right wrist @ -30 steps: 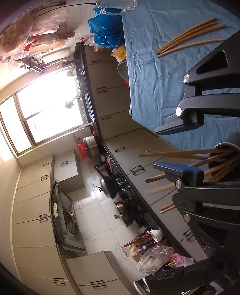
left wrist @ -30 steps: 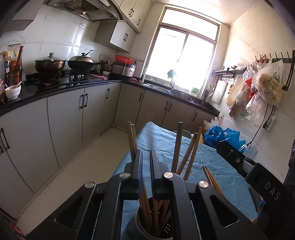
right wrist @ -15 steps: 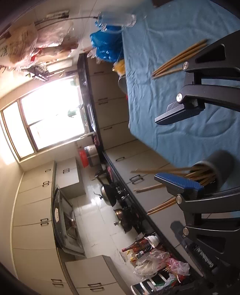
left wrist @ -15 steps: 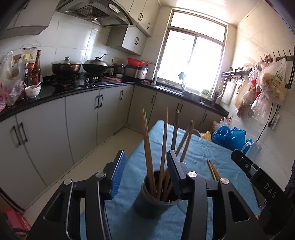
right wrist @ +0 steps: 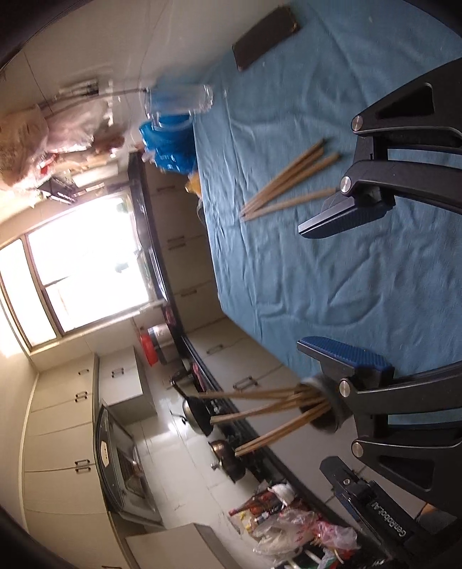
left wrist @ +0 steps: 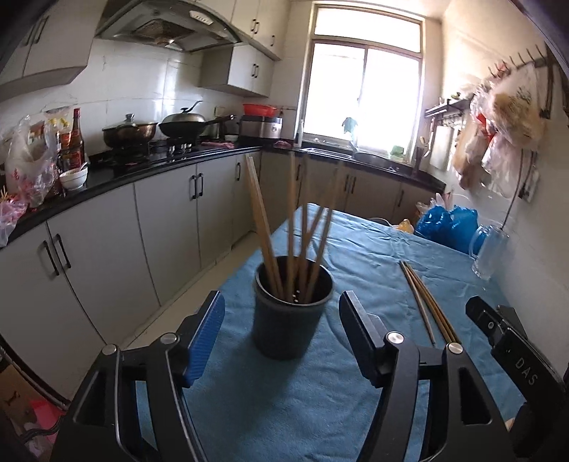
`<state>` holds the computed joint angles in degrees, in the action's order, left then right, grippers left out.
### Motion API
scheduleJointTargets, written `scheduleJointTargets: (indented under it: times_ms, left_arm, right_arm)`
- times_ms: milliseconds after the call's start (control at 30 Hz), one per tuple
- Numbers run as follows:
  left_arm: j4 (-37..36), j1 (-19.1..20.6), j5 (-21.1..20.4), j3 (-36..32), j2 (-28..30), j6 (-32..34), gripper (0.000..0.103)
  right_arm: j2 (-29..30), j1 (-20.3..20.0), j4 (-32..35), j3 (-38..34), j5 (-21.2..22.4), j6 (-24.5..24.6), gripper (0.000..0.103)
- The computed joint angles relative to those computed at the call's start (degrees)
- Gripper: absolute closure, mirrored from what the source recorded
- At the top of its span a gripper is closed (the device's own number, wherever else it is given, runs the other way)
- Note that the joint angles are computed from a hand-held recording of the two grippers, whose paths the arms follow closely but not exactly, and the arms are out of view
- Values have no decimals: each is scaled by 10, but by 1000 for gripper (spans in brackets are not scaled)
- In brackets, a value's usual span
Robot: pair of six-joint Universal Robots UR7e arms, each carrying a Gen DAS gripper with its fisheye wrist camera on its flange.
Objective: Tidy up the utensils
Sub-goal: 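Move both open tools back over the remaining chopsticks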
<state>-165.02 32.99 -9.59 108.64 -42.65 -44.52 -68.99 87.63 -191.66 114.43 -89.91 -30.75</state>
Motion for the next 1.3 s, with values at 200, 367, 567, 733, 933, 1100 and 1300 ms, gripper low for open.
scheduleJointTargets:
  times_ms: [200, 367, 567, 733, 933, 1100, 1300]
  left_arm:
    - [-111, -14, 0, -8, 29, 101, 32]
    - [-98, -21, -6, -12, 37, 103, 31]
    - [-69, -23, -20, -17, 41, 102, 31]
    - [-34, -21, -28, -19, 38, 83, 31]
    - [3, -15, -48, -22, 33, 56, 31]
    - [25, -9, -61, -24, 30, 38, 31]
    - [22, -5, -74, -36, 36, 52, 31]
  right_arm:
    - [-14, -16, -39, 15, -10, 4, 38]
    - [-20, -22, -29, 15, -15, 19, 38]
    - [-21, -23, -37, 21, -16, 16, 38]
    - [-22, -23, -41, 23, -20, 17, 38]
    - [-23, -29, -33, 20, -20, 21, 38]
    - [-21, -31, -25, 16, -20, 19, 38]
    - [-23, -39, -1, 4, -15, 20, 38]
